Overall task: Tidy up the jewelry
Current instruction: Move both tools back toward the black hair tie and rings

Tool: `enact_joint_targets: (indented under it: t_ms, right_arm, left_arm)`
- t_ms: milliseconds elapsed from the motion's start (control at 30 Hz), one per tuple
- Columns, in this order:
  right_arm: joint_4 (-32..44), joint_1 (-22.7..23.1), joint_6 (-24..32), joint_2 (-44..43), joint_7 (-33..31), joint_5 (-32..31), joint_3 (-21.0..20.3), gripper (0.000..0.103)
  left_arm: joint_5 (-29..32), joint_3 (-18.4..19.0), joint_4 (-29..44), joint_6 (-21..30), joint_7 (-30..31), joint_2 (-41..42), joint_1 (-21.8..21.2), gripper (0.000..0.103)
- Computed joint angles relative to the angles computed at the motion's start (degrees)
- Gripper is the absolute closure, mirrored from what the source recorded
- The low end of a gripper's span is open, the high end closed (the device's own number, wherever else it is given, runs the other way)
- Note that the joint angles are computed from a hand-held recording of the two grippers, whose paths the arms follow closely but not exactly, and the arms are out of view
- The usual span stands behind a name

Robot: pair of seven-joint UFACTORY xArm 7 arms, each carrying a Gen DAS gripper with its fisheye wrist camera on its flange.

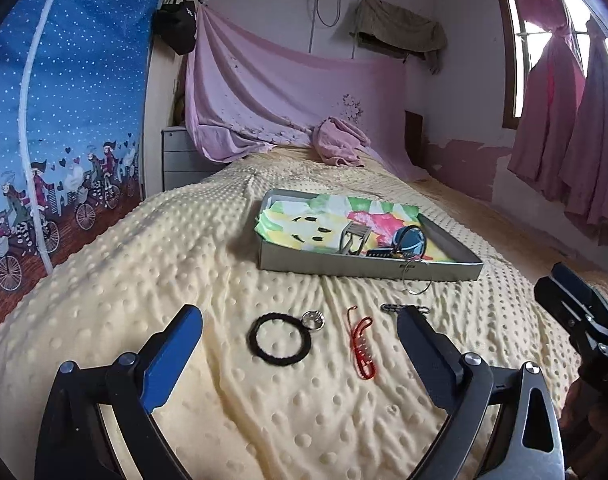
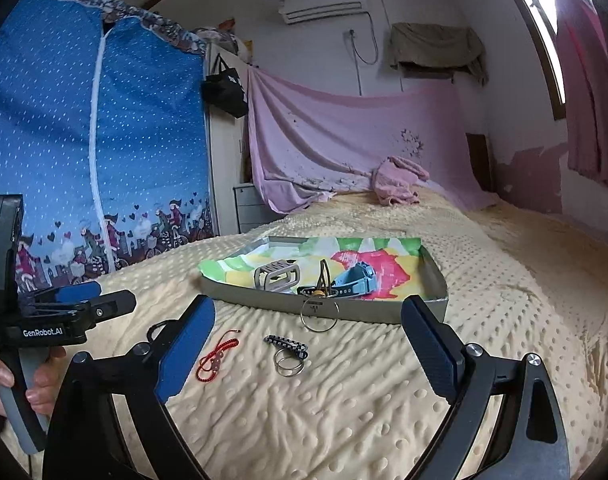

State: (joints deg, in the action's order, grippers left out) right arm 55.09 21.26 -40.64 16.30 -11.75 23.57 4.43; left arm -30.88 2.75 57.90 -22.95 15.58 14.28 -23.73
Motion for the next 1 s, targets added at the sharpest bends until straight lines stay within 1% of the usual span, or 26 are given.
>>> enact_joint_targets:
  t_ms: [100,200,300,367,467,500,567,600,667,733,800,833,867,933,1000]
  right_arm:
    - [0.4,1.2,-0.2,0.2,-2.5,1.7,-0.3,0.011]
    - [1.5,2.4,1.9,0.7,-5.9,4.3,-0.7,0.011]
    - [3.3,3.2,5.7,1.4,-8.2,6.2,-1.4,0.011]
    - [4.9,3.4,9.5,2.1,-8.9,6.8,-2.0,0.011]
    - [7.4,3.2,15.5,3.2,-7.5,5.7,-3.1,0.011]
    - [8.1,1.6,17.5,3.6,-5.5,3.3,-2.3,0.011]
    - [9.8,0.3,20.1,5.0,-2.5,0.2,-1.8,0.012]
    - [11.0,-1.2,21.7,5.8,-0.9,-1.9,-0.9,0.012]
    - [13.2,-1.2,24.2,7.5,0.8,-3.5,-1.4,0.012]
    - [15.8,-1.5,27.8,9.2,2.3,-5.3,-1.5,0.012]
    - [18.2,-2.3,31.0,11.0,4.0,-6.7,-1.3,0.017]
    - [19.4,-3.3,32.3,11.8,4.8,-7.5,-0.4,0.024]
    - [20.6,-3.8,33.6,12.7,5.6,-8.1,-0.1,0.031]
    - [23.0,-4.1,35.9,14.4,7.5,-9.1,-0.1,0.037]
    - [25.5,-4.3,38.4,16.0,9.1,-10.4,-0.3,0.041]
  left_arm:
    - [-2.6,1.3,0.3,0.5,1.6,0.6,-1.6,0.005]
    - [-4.4,2.6,1.4,1.8,2.5,1.7,-2.6,0.005]
    - [-3.8,3.3,2.6,3.4,1.5,2.7,-2.7,0.005]
    - [-2.0,2.9,3.3,3.8,-0.8,3.7,-1.6,0.005]
    - [1.0,2.3,4.6,4.8,-4.5,5.2,0.1,0.005]
    - [1.8,2.6,5.0,5.1,-5.4,5.7,0.1,0.005]
    - [3.0,3.9,6.3,6.1,-6.8,6.9,-0.7,0.005]
    - [3.5,4.8,6.9,6.8,-7.2,7.5,-1.3,0.005]
    - [4.6,6.1,7.8,7.7,-8.4,8.2,-2.4,0.005]
    - [5.6,7.7,8.5,8.8,-9.6,9.0,-3.4,0.005]
    - [6.1,10.3,9.6,10.8,-10.9,9.9,-5.4,0.006]
    - [6.5,11.5,10.1,11.7,-11.6,10.2,-6.3,0.009]
    - [6.7,13.6,10.5,12.8,-12.5,10.6,-8.0,0.013]
    - [7.6,15.8,11.5,14.7,-14.2,11.4,-9.4,0.018]
    - [8.7,17.6,12.1,16.2,-15.9,12.0,-10.6,0.022]
